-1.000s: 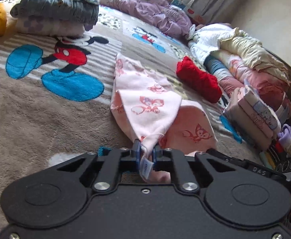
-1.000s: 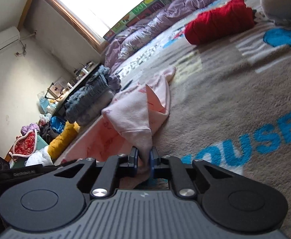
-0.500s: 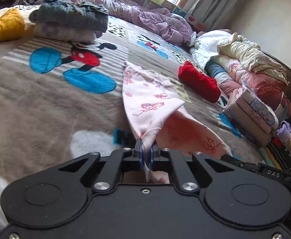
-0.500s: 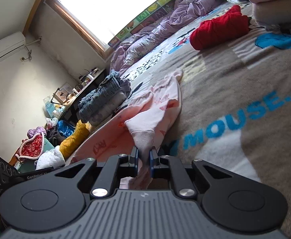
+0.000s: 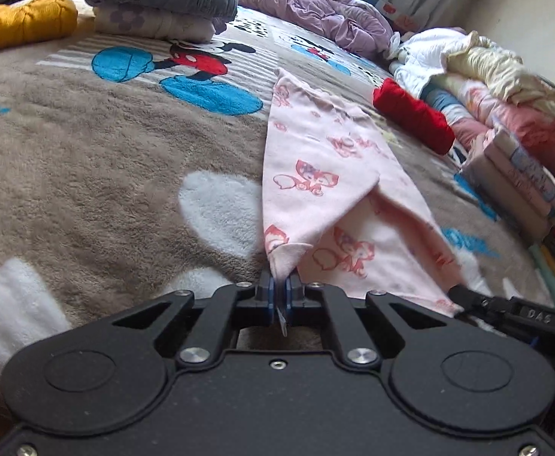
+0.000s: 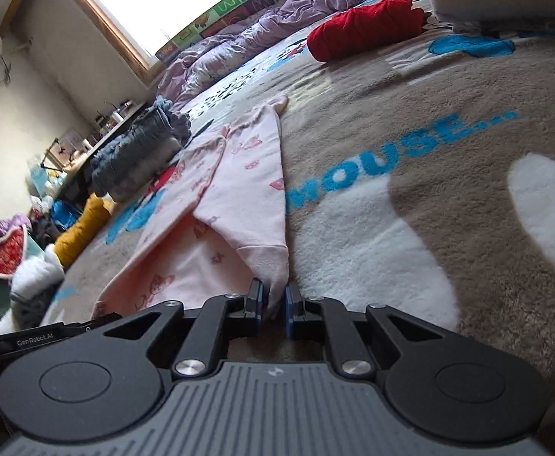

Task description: Fold clothes

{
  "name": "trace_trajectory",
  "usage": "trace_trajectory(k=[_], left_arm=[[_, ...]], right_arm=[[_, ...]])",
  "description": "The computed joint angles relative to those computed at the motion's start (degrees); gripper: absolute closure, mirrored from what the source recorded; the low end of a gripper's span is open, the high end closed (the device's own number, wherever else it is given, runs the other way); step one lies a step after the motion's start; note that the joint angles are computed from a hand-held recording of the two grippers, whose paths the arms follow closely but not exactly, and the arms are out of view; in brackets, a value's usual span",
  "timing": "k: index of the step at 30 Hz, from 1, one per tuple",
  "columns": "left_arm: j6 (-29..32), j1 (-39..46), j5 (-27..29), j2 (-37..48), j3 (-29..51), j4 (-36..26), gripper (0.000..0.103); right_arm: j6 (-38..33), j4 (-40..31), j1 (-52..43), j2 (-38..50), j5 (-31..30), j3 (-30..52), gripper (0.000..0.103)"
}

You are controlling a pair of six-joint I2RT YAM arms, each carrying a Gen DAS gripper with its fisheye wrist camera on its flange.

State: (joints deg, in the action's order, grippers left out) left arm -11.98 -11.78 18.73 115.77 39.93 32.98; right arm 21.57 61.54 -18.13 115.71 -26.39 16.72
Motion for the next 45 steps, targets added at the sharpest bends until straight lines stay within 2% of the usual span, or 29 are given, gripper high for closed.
trace_trajectory(k=[5, 9, 12, 14, 18, 20, 22, 26, 28, 29, 30, 31, 32, 33, 34, 37, 40, 42, 45], left_arm=[[0.93, -0.04, -0.37, -0.25, -1.00, 0.19, 0.100], [3.52, 0.68, 0.69, -1.35, -1.55, -1.99, 0.099], [5.23, 1.65, 1.11, -4.16, -2.52, -5.48, 0.098], [4.36, 2.29, 1.59, -6.86, -4.29, -5.83, 0.098], [2.77, 0.72, 2.41, -10.00, -8.22, 0.56, 0.098], [3.52, -1.65, 1.27, -9.10, -9.04, 5.05, 0.097], [4.90, -4.25, -0.19, -6.81, -8.86, 9.15, 0.097], [7.41, -7.54, -2.98, -0.15, -5.16, 10.11, 0.097], [10.80, -8.58, -5.34, 1.85, -3.63, 8.65, 0.097], [12.18, -8.53, -5.17, 1.98, -3.08, 7.32, 0.095], [12.94, -7.75, -3.32, 0.50, -2.32, 3.46, 0.093], [13.77, -6.99, -1.51, -0.87, -1.45, -0.44, 0.087], [14.73, -6.13, 0.61, -2.08, -0.67, -3.96, 0.070], [15.70, -5.20, 3.14, -3.02, -0.69, -5.51, 0.062], [15.76, -5.05, 3.21, -3.82, -1.44, -4.84, 0.059], [15.25, -4.91, 2.96, -5.92, -3.14, -2.55, 0.059], [13.44, -4.38, 2.40, -6.44, -2.06, -1.34, 0.059], [12.54, -3.55, 2.46, -5.02, 1.74, -2.99, 0.059], [11.41, -2.36, 2.57, -1.69, 9.48, -6.79, 0.059]], right_arm=[[-3.30, 0.67, 2.28, -1.55, 4.36, -2.21, 0.089], [-5.53, -1.60, 2.29, -3.69, 5.09, -3.02, 0.083], [-7.58, -3.58, 4.27, -8.39, 9.56, -5.75, 0.077], [-8.69, 2.44, 6.27, -9.36, 13.52, -9.37, 0.074], [-12.29, 17.18, 10.67, -6.98, 19.00, -13.86, 0.073], [-15.07, 21.03, 12.32, -5.22, 18.64, -13.69, 0.074], [-17.77, 20.10, 15.15, -4.16, 19.23, -11.94, 0.076], [-19.32, 16.53, 18.87, -1.79, 20.80, -7.66, 0.076], [-20.61, 9.18, 19.24, -2.26, 19.97, -5.11, 0.075], [-21.75, 5.30, 19.17, -2.35, 19.07, -4.02, 0.075], [-23.24, 3.67, 19.75, -3.53, 19.70, -4.42, 0.075], [-24.48, 0.77, 20.37, -6.43, 20.56, -5.05, 0.074], [-25.00, -0.36, 19.76, -8.64, 19.17, -6.08, 0.073], [-25.34, -0.87, 18.70, -10.60, 17.02, -7.24, 0.072], [-25.00, 0.47, 17.16, -11.26, 14.62, -8.32, 0.074], [-22.92, 6.78, 12.28, -11.25, 7.96, -10.84, 0.074], [-17.73, 13.83, 7.51, -7.22, 2.93, -9.60, 0.071], [-14.84, 15.05, 5.22, -4.60, 0.69, -6.81, 0.067], [-13.18, 12.52, 4.35, -2.41, 1.41, -1.68, 0.066]])
